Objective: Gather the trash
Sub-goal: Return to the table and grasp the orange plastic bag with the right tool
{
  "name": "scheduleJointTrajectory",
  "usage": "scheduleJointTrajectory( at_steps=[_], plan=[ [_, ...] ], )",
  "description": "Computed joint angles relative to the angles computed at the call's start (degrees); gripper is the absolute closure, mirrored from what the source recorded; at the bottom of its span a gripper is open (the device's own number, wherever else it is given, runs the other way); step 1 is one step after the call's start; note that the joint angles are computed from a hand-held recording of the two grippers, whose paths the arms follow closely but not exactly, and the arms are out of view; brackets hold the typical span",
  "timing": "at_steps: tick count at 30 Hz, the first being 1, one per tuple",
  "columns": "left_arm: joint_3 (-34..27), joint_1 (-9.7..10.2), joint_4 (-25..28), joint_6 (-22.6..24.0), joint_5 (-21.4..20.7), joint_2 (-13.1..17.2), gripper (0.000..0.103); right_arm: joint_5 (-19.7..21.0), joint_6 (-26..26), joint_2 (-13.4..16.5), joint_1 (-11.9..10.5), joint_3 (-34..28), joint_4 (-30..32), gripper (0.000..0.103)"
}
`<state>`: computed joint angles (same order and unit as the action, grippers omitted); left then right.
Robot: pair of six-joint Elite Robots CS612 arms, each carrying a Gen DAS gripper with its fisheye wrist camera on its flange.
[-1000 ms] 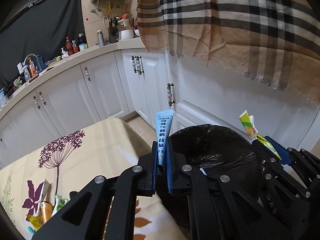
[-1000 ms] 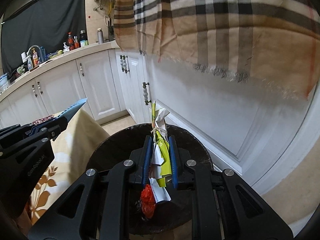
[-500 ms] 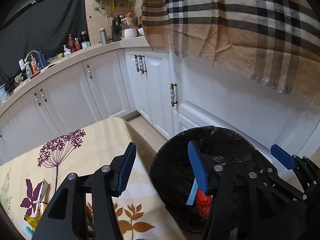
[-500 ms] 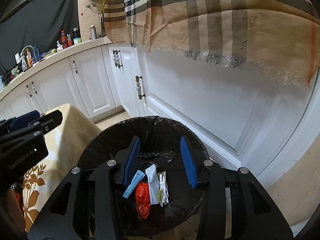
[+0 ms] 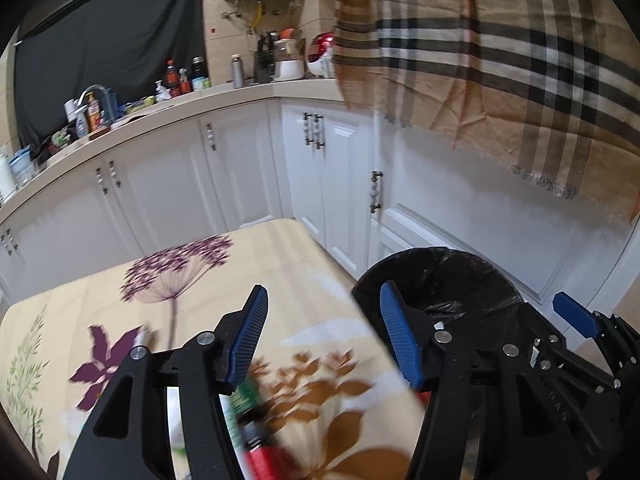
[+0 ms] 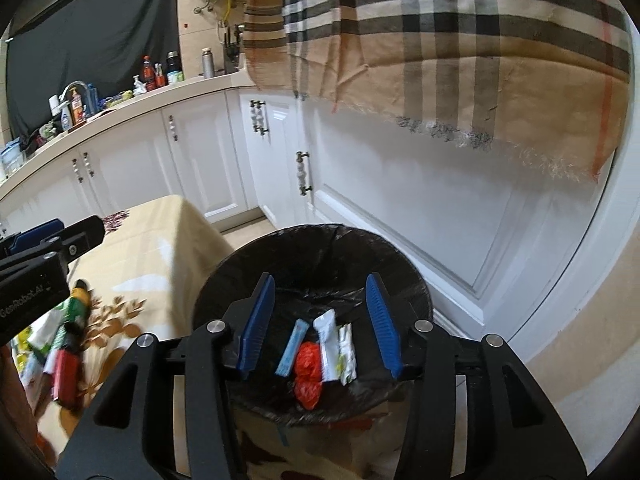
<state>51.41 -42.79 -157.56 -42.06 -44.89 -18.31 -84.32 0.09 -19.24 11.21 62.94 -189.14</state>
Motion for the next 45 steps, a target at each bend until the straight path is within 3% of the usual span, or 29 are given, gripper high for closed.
scheduleJointTrajectory(
  at_steps=[9, 22, 37, 39, 45],
  plan=[
    [15.65, -1.32, -1.23, -9.05, 4.96, -7.96, 0.042, 3.03, -1.51, -4.12, 1.02, 7.64, -4.08, 0.051],
    [31.93, -2.99, 8.99, -29.77, 8.48, -16.51, 0.041, 9.45, -6.59, -7.65, 3.86, 15.61, -6.66, 0.051],
    [42.02, -4.37, 18.88, -48.1, 7.49, -21.77, 0.041, 14.74, -11.97, -9.05, 6.59, 19.36, -4.77, 0.043],
    [42.7, -4.45, 20.46, -49.96, 7.29, -22.17, 0.041, 15.18, -12.58, -9.11, 6.9, 19.61, -4.24, 0.037],
    [44.47, -4.39, 20.78, -52.56, 6.34, -22.85, 0.04, 15.15, -14.65, -9.1, 7.83, 19.82, -2.96, 0.034]
  ],
)
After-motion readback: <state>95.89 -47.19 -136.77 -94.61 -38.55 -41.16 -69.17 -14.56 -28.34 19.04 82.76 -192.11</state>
